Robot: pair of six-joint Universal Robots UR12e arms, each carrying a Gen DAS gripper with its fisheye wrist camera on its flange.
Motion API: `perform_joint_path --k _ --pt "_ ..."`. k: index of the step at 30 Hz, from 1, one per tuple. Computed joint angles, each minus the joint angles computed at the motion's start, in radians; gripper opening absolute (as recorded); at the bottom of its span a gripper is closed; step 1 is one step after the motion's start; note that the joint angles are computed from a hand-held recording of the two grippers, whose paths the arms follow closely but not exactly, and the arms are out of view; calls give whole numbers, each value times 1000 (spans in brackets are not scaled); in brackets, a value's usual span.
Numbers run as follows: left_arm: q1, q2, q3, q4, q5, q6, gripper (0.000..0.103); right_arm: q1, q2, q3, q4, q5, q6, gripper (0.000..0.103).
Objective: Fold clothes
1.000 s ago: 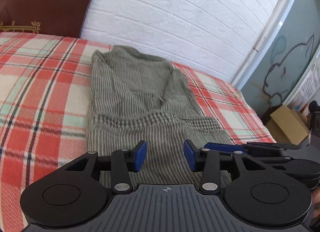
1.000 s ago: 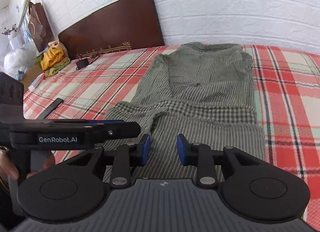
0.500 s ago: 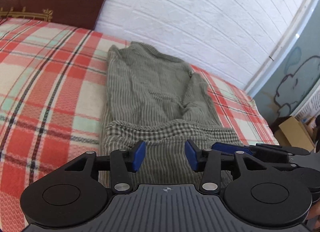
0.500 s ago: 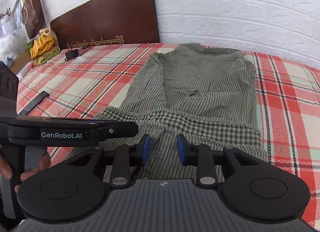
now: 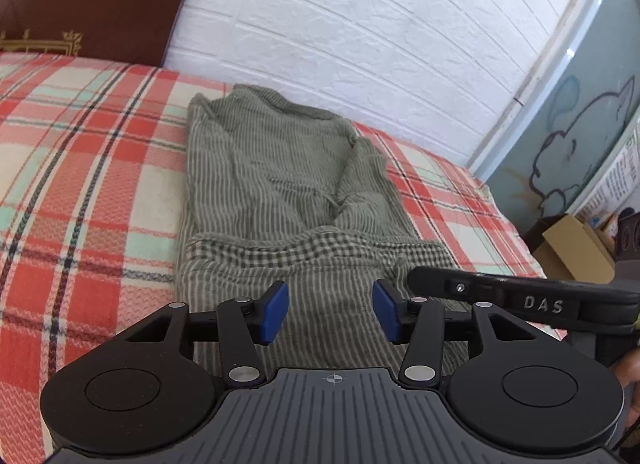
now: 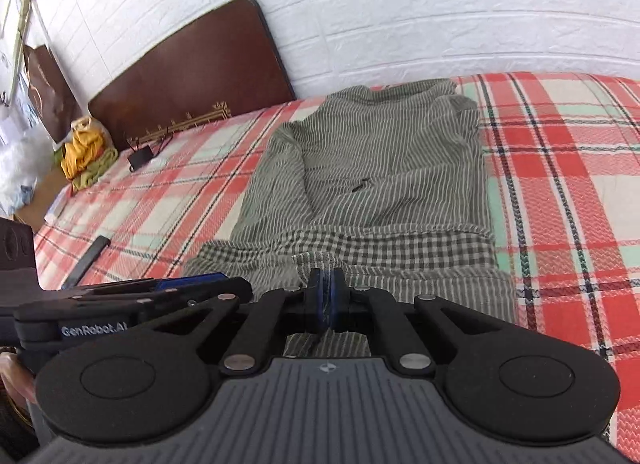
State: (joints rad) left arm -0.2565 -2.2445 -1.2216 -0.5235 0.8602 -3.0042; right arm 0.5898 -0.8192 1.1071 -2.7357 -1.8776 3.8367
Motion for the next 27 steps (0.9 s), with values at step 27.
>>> perform_joint_path --k 27 --pt "10 69 -53 -221 6 224 69 20 -4 3 -133 -40 -37 3"
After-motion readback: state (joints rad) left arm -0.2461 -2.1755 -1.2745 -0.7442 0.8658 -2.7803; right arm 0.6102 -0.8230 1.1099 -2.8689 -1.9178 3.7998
